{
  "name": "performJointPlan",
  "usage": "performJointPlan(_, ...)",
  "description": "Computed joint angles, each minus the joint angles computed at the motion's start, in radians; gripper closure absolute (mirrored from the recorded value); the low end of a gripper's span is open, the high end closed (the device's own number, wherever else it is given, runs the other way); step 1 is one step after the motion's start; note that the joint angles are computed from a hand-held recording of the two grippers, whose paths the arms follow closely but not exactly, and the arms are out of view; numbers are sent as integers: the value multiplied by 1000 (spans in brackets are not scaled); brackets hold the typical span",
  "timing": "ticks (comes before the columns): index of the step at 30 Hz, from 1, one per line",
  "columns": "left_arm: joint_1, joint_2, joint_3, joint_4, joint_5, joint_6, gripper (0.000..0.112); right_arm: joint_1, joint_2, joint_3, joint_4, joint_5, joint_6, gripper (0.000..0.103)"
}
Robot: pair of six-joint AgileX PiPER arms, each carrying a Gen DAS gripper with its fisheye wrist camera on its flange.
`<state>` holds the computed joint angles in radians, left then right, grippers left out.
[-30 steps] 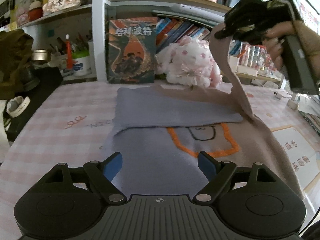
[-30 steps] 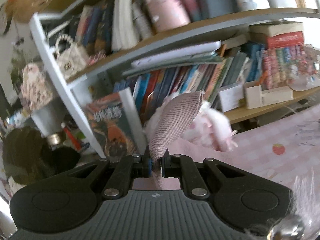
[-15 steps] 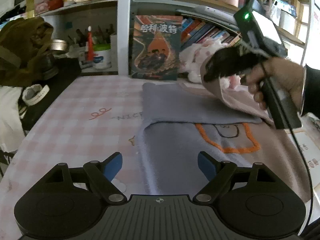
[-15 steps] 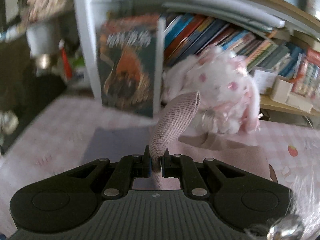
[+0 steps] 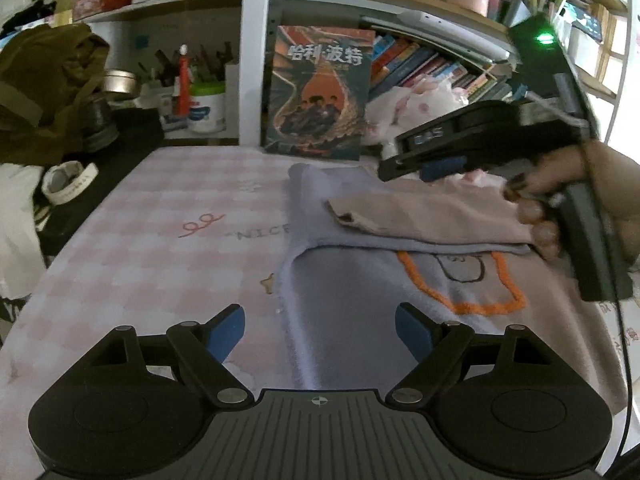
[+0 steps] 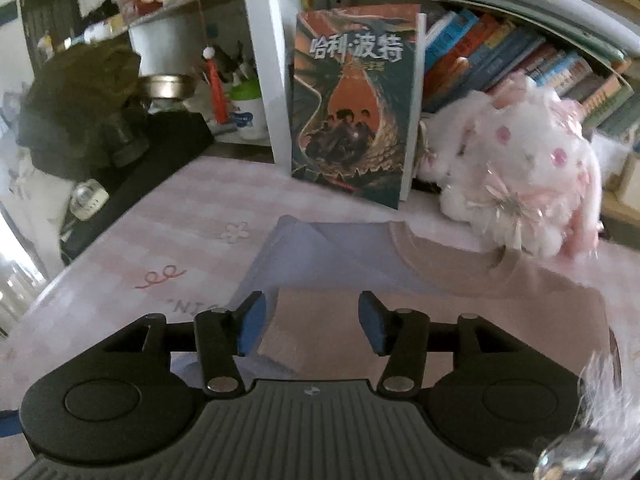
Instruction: Fold clothes
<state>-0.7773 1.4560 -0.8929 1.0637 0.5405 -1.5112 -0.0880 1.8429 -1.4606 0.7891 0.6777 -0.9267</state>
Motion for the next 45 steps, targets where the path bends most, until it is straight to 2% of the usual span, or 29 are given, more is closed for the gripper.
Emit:
performJointPlan(2, -2, 17, -16, -17, 3, 22, 27, -41, -30, 23, 15, 43, 9, 54)
performJointPlan(6, 11, 31, -28, -61, -10, 62, 27, -135, -126, 127, 6, 79, -21, 54)
performJointPlan(11, 36, 38, -30, -139, -40, 116, 27, -280, -254, 286, -76, 74, -32, 54)
performJointPlan(14, 43, 49, -44, -190, -32, 152, 27, -378, -312, 364, -121, 74, -5, 54)
performJointPlan(22, 35, 49, -50, -299, -25, 244, 27, -608, -405, 508, -118, 80, -57, 54)
performJointPlan(26, -3, 61, -76, -318, 33, 222, 27, -688, -425, 535, -88, 113, -106, 54)
performJointPlan(32, -84, 71, -101, -276, 122, 88, 27, -770, -427, 537, -56, 186, -210, 54)
performJointPlan(39, -210, 126, -202, -297, 315, 11, 27, -901, -407, 520, -29, 314, -374, 54)
performJointPlan(42, -256, 150, -228, -309, 353, -15, 27, -954, -394, 510, -22, 364, -442, 54)
performJointPlan(45, -298, 155, -236, -332, 345, -46, 27, -1004, -380, 496, -17, 416, -501, 54)
